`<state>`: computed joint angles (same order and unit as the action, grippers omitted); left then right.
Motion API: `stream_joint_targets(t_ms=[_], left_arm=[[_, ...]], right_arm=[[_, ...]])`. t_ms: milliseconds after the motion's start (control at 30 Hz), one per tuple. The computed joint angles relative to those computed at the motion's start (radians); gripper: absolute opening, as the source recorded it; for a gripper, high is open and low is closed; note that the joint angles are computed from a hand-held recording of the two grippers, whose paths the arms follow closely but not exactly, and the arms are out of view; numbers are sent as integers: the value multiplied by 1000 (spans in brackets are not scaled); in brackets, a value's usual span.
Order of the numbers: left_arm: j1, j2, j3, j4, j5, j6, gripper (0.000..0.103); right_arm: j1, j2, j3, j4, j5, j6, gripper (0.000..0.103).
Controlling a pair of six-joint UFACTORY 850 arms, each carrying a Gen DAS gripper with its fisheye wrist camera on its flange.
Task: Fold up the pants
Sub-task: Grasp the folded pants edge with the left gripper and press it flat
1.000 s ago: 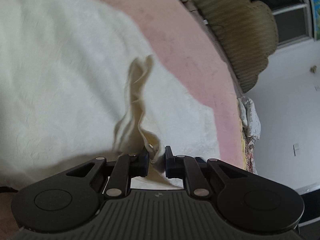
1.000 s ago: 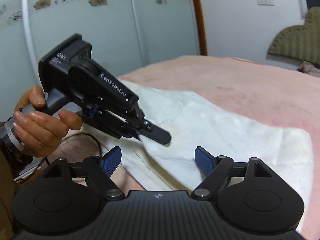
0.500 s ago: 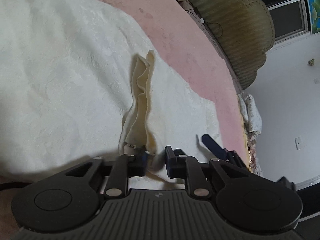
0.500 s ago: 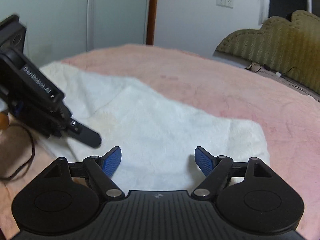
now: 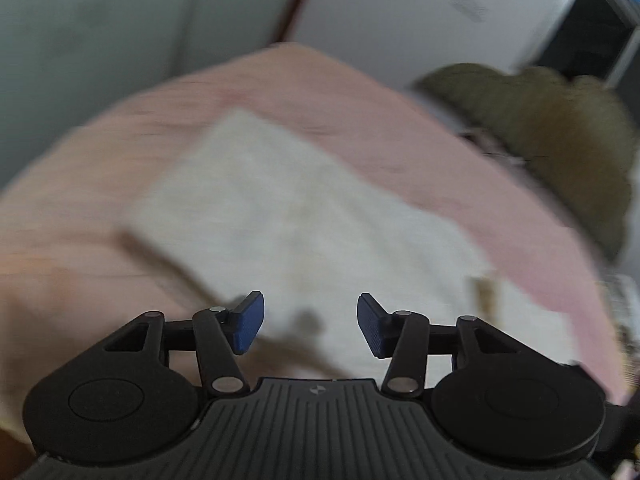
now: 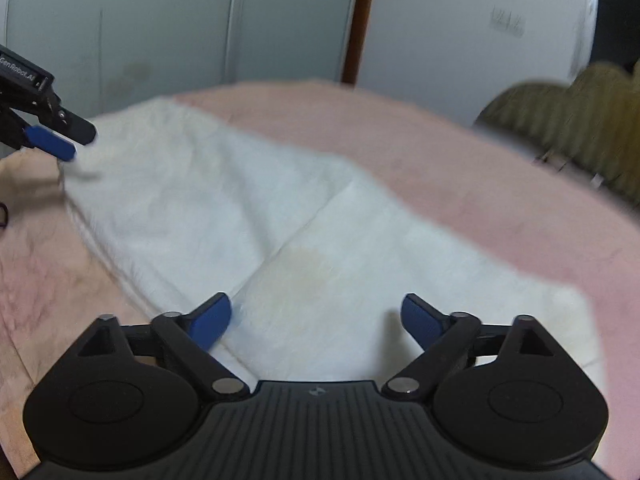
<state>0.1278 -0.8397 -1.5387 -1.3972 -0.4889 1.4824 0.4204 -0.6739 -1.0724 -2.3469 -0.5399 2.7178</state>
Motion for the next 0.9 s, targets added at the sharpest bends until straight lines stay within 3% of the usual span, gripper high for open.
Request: stream_joint_targets(t_ms=[67, 133, 167, 233, 300, 367, 467, 533, 567, 633, 700, 900], left_arm=[[23, 8, 25, -137, 80, 133, 52], [53, 5, 25, -214, 89, 176, 52], [72, -2, 13, -209, 74, 135, 52], [109, -27, -32, -123, -13, -22, 50], [136, -52, -78, -56, -111, -144, 46], [144, -68, -108, -27, -176, -195, 45], [143, -82, -120, -43, -228, -206, 45], [129, -97, -135, -66, -213, -221, 45], [124, -108, -149, -63, -201, -241, 42], [120, -137, -185, -34, -209, -305, 25], [120, -153, -204, -26, -217, -314, 5], [121, -155, -190, -101, -205, -278, 4]], right_arm=[[15, 2, 0, 17, -16, 31, 95], [42, 10, -7, 28, -80, -19, 95], [52, 12, -16, 3, -101, -22, 95], [65, 2, -62, -111, -97, -16, 78], [83, -35, -142, -180, -55, -76, 60], [97, -88, -242, -238, 24, -137, 54], [115, -184, -391, -295, 115, -214, 47], [122, -252, -491, -266, 184, -288, 36], [123, -279, -530, -230, 210, -334, 33], [123, -315, -575, -185, 216, -376, 29], [118, -318, -578, -228, 216, -300, 24], [106, -309, -582, -371, 235, -122, 13]])
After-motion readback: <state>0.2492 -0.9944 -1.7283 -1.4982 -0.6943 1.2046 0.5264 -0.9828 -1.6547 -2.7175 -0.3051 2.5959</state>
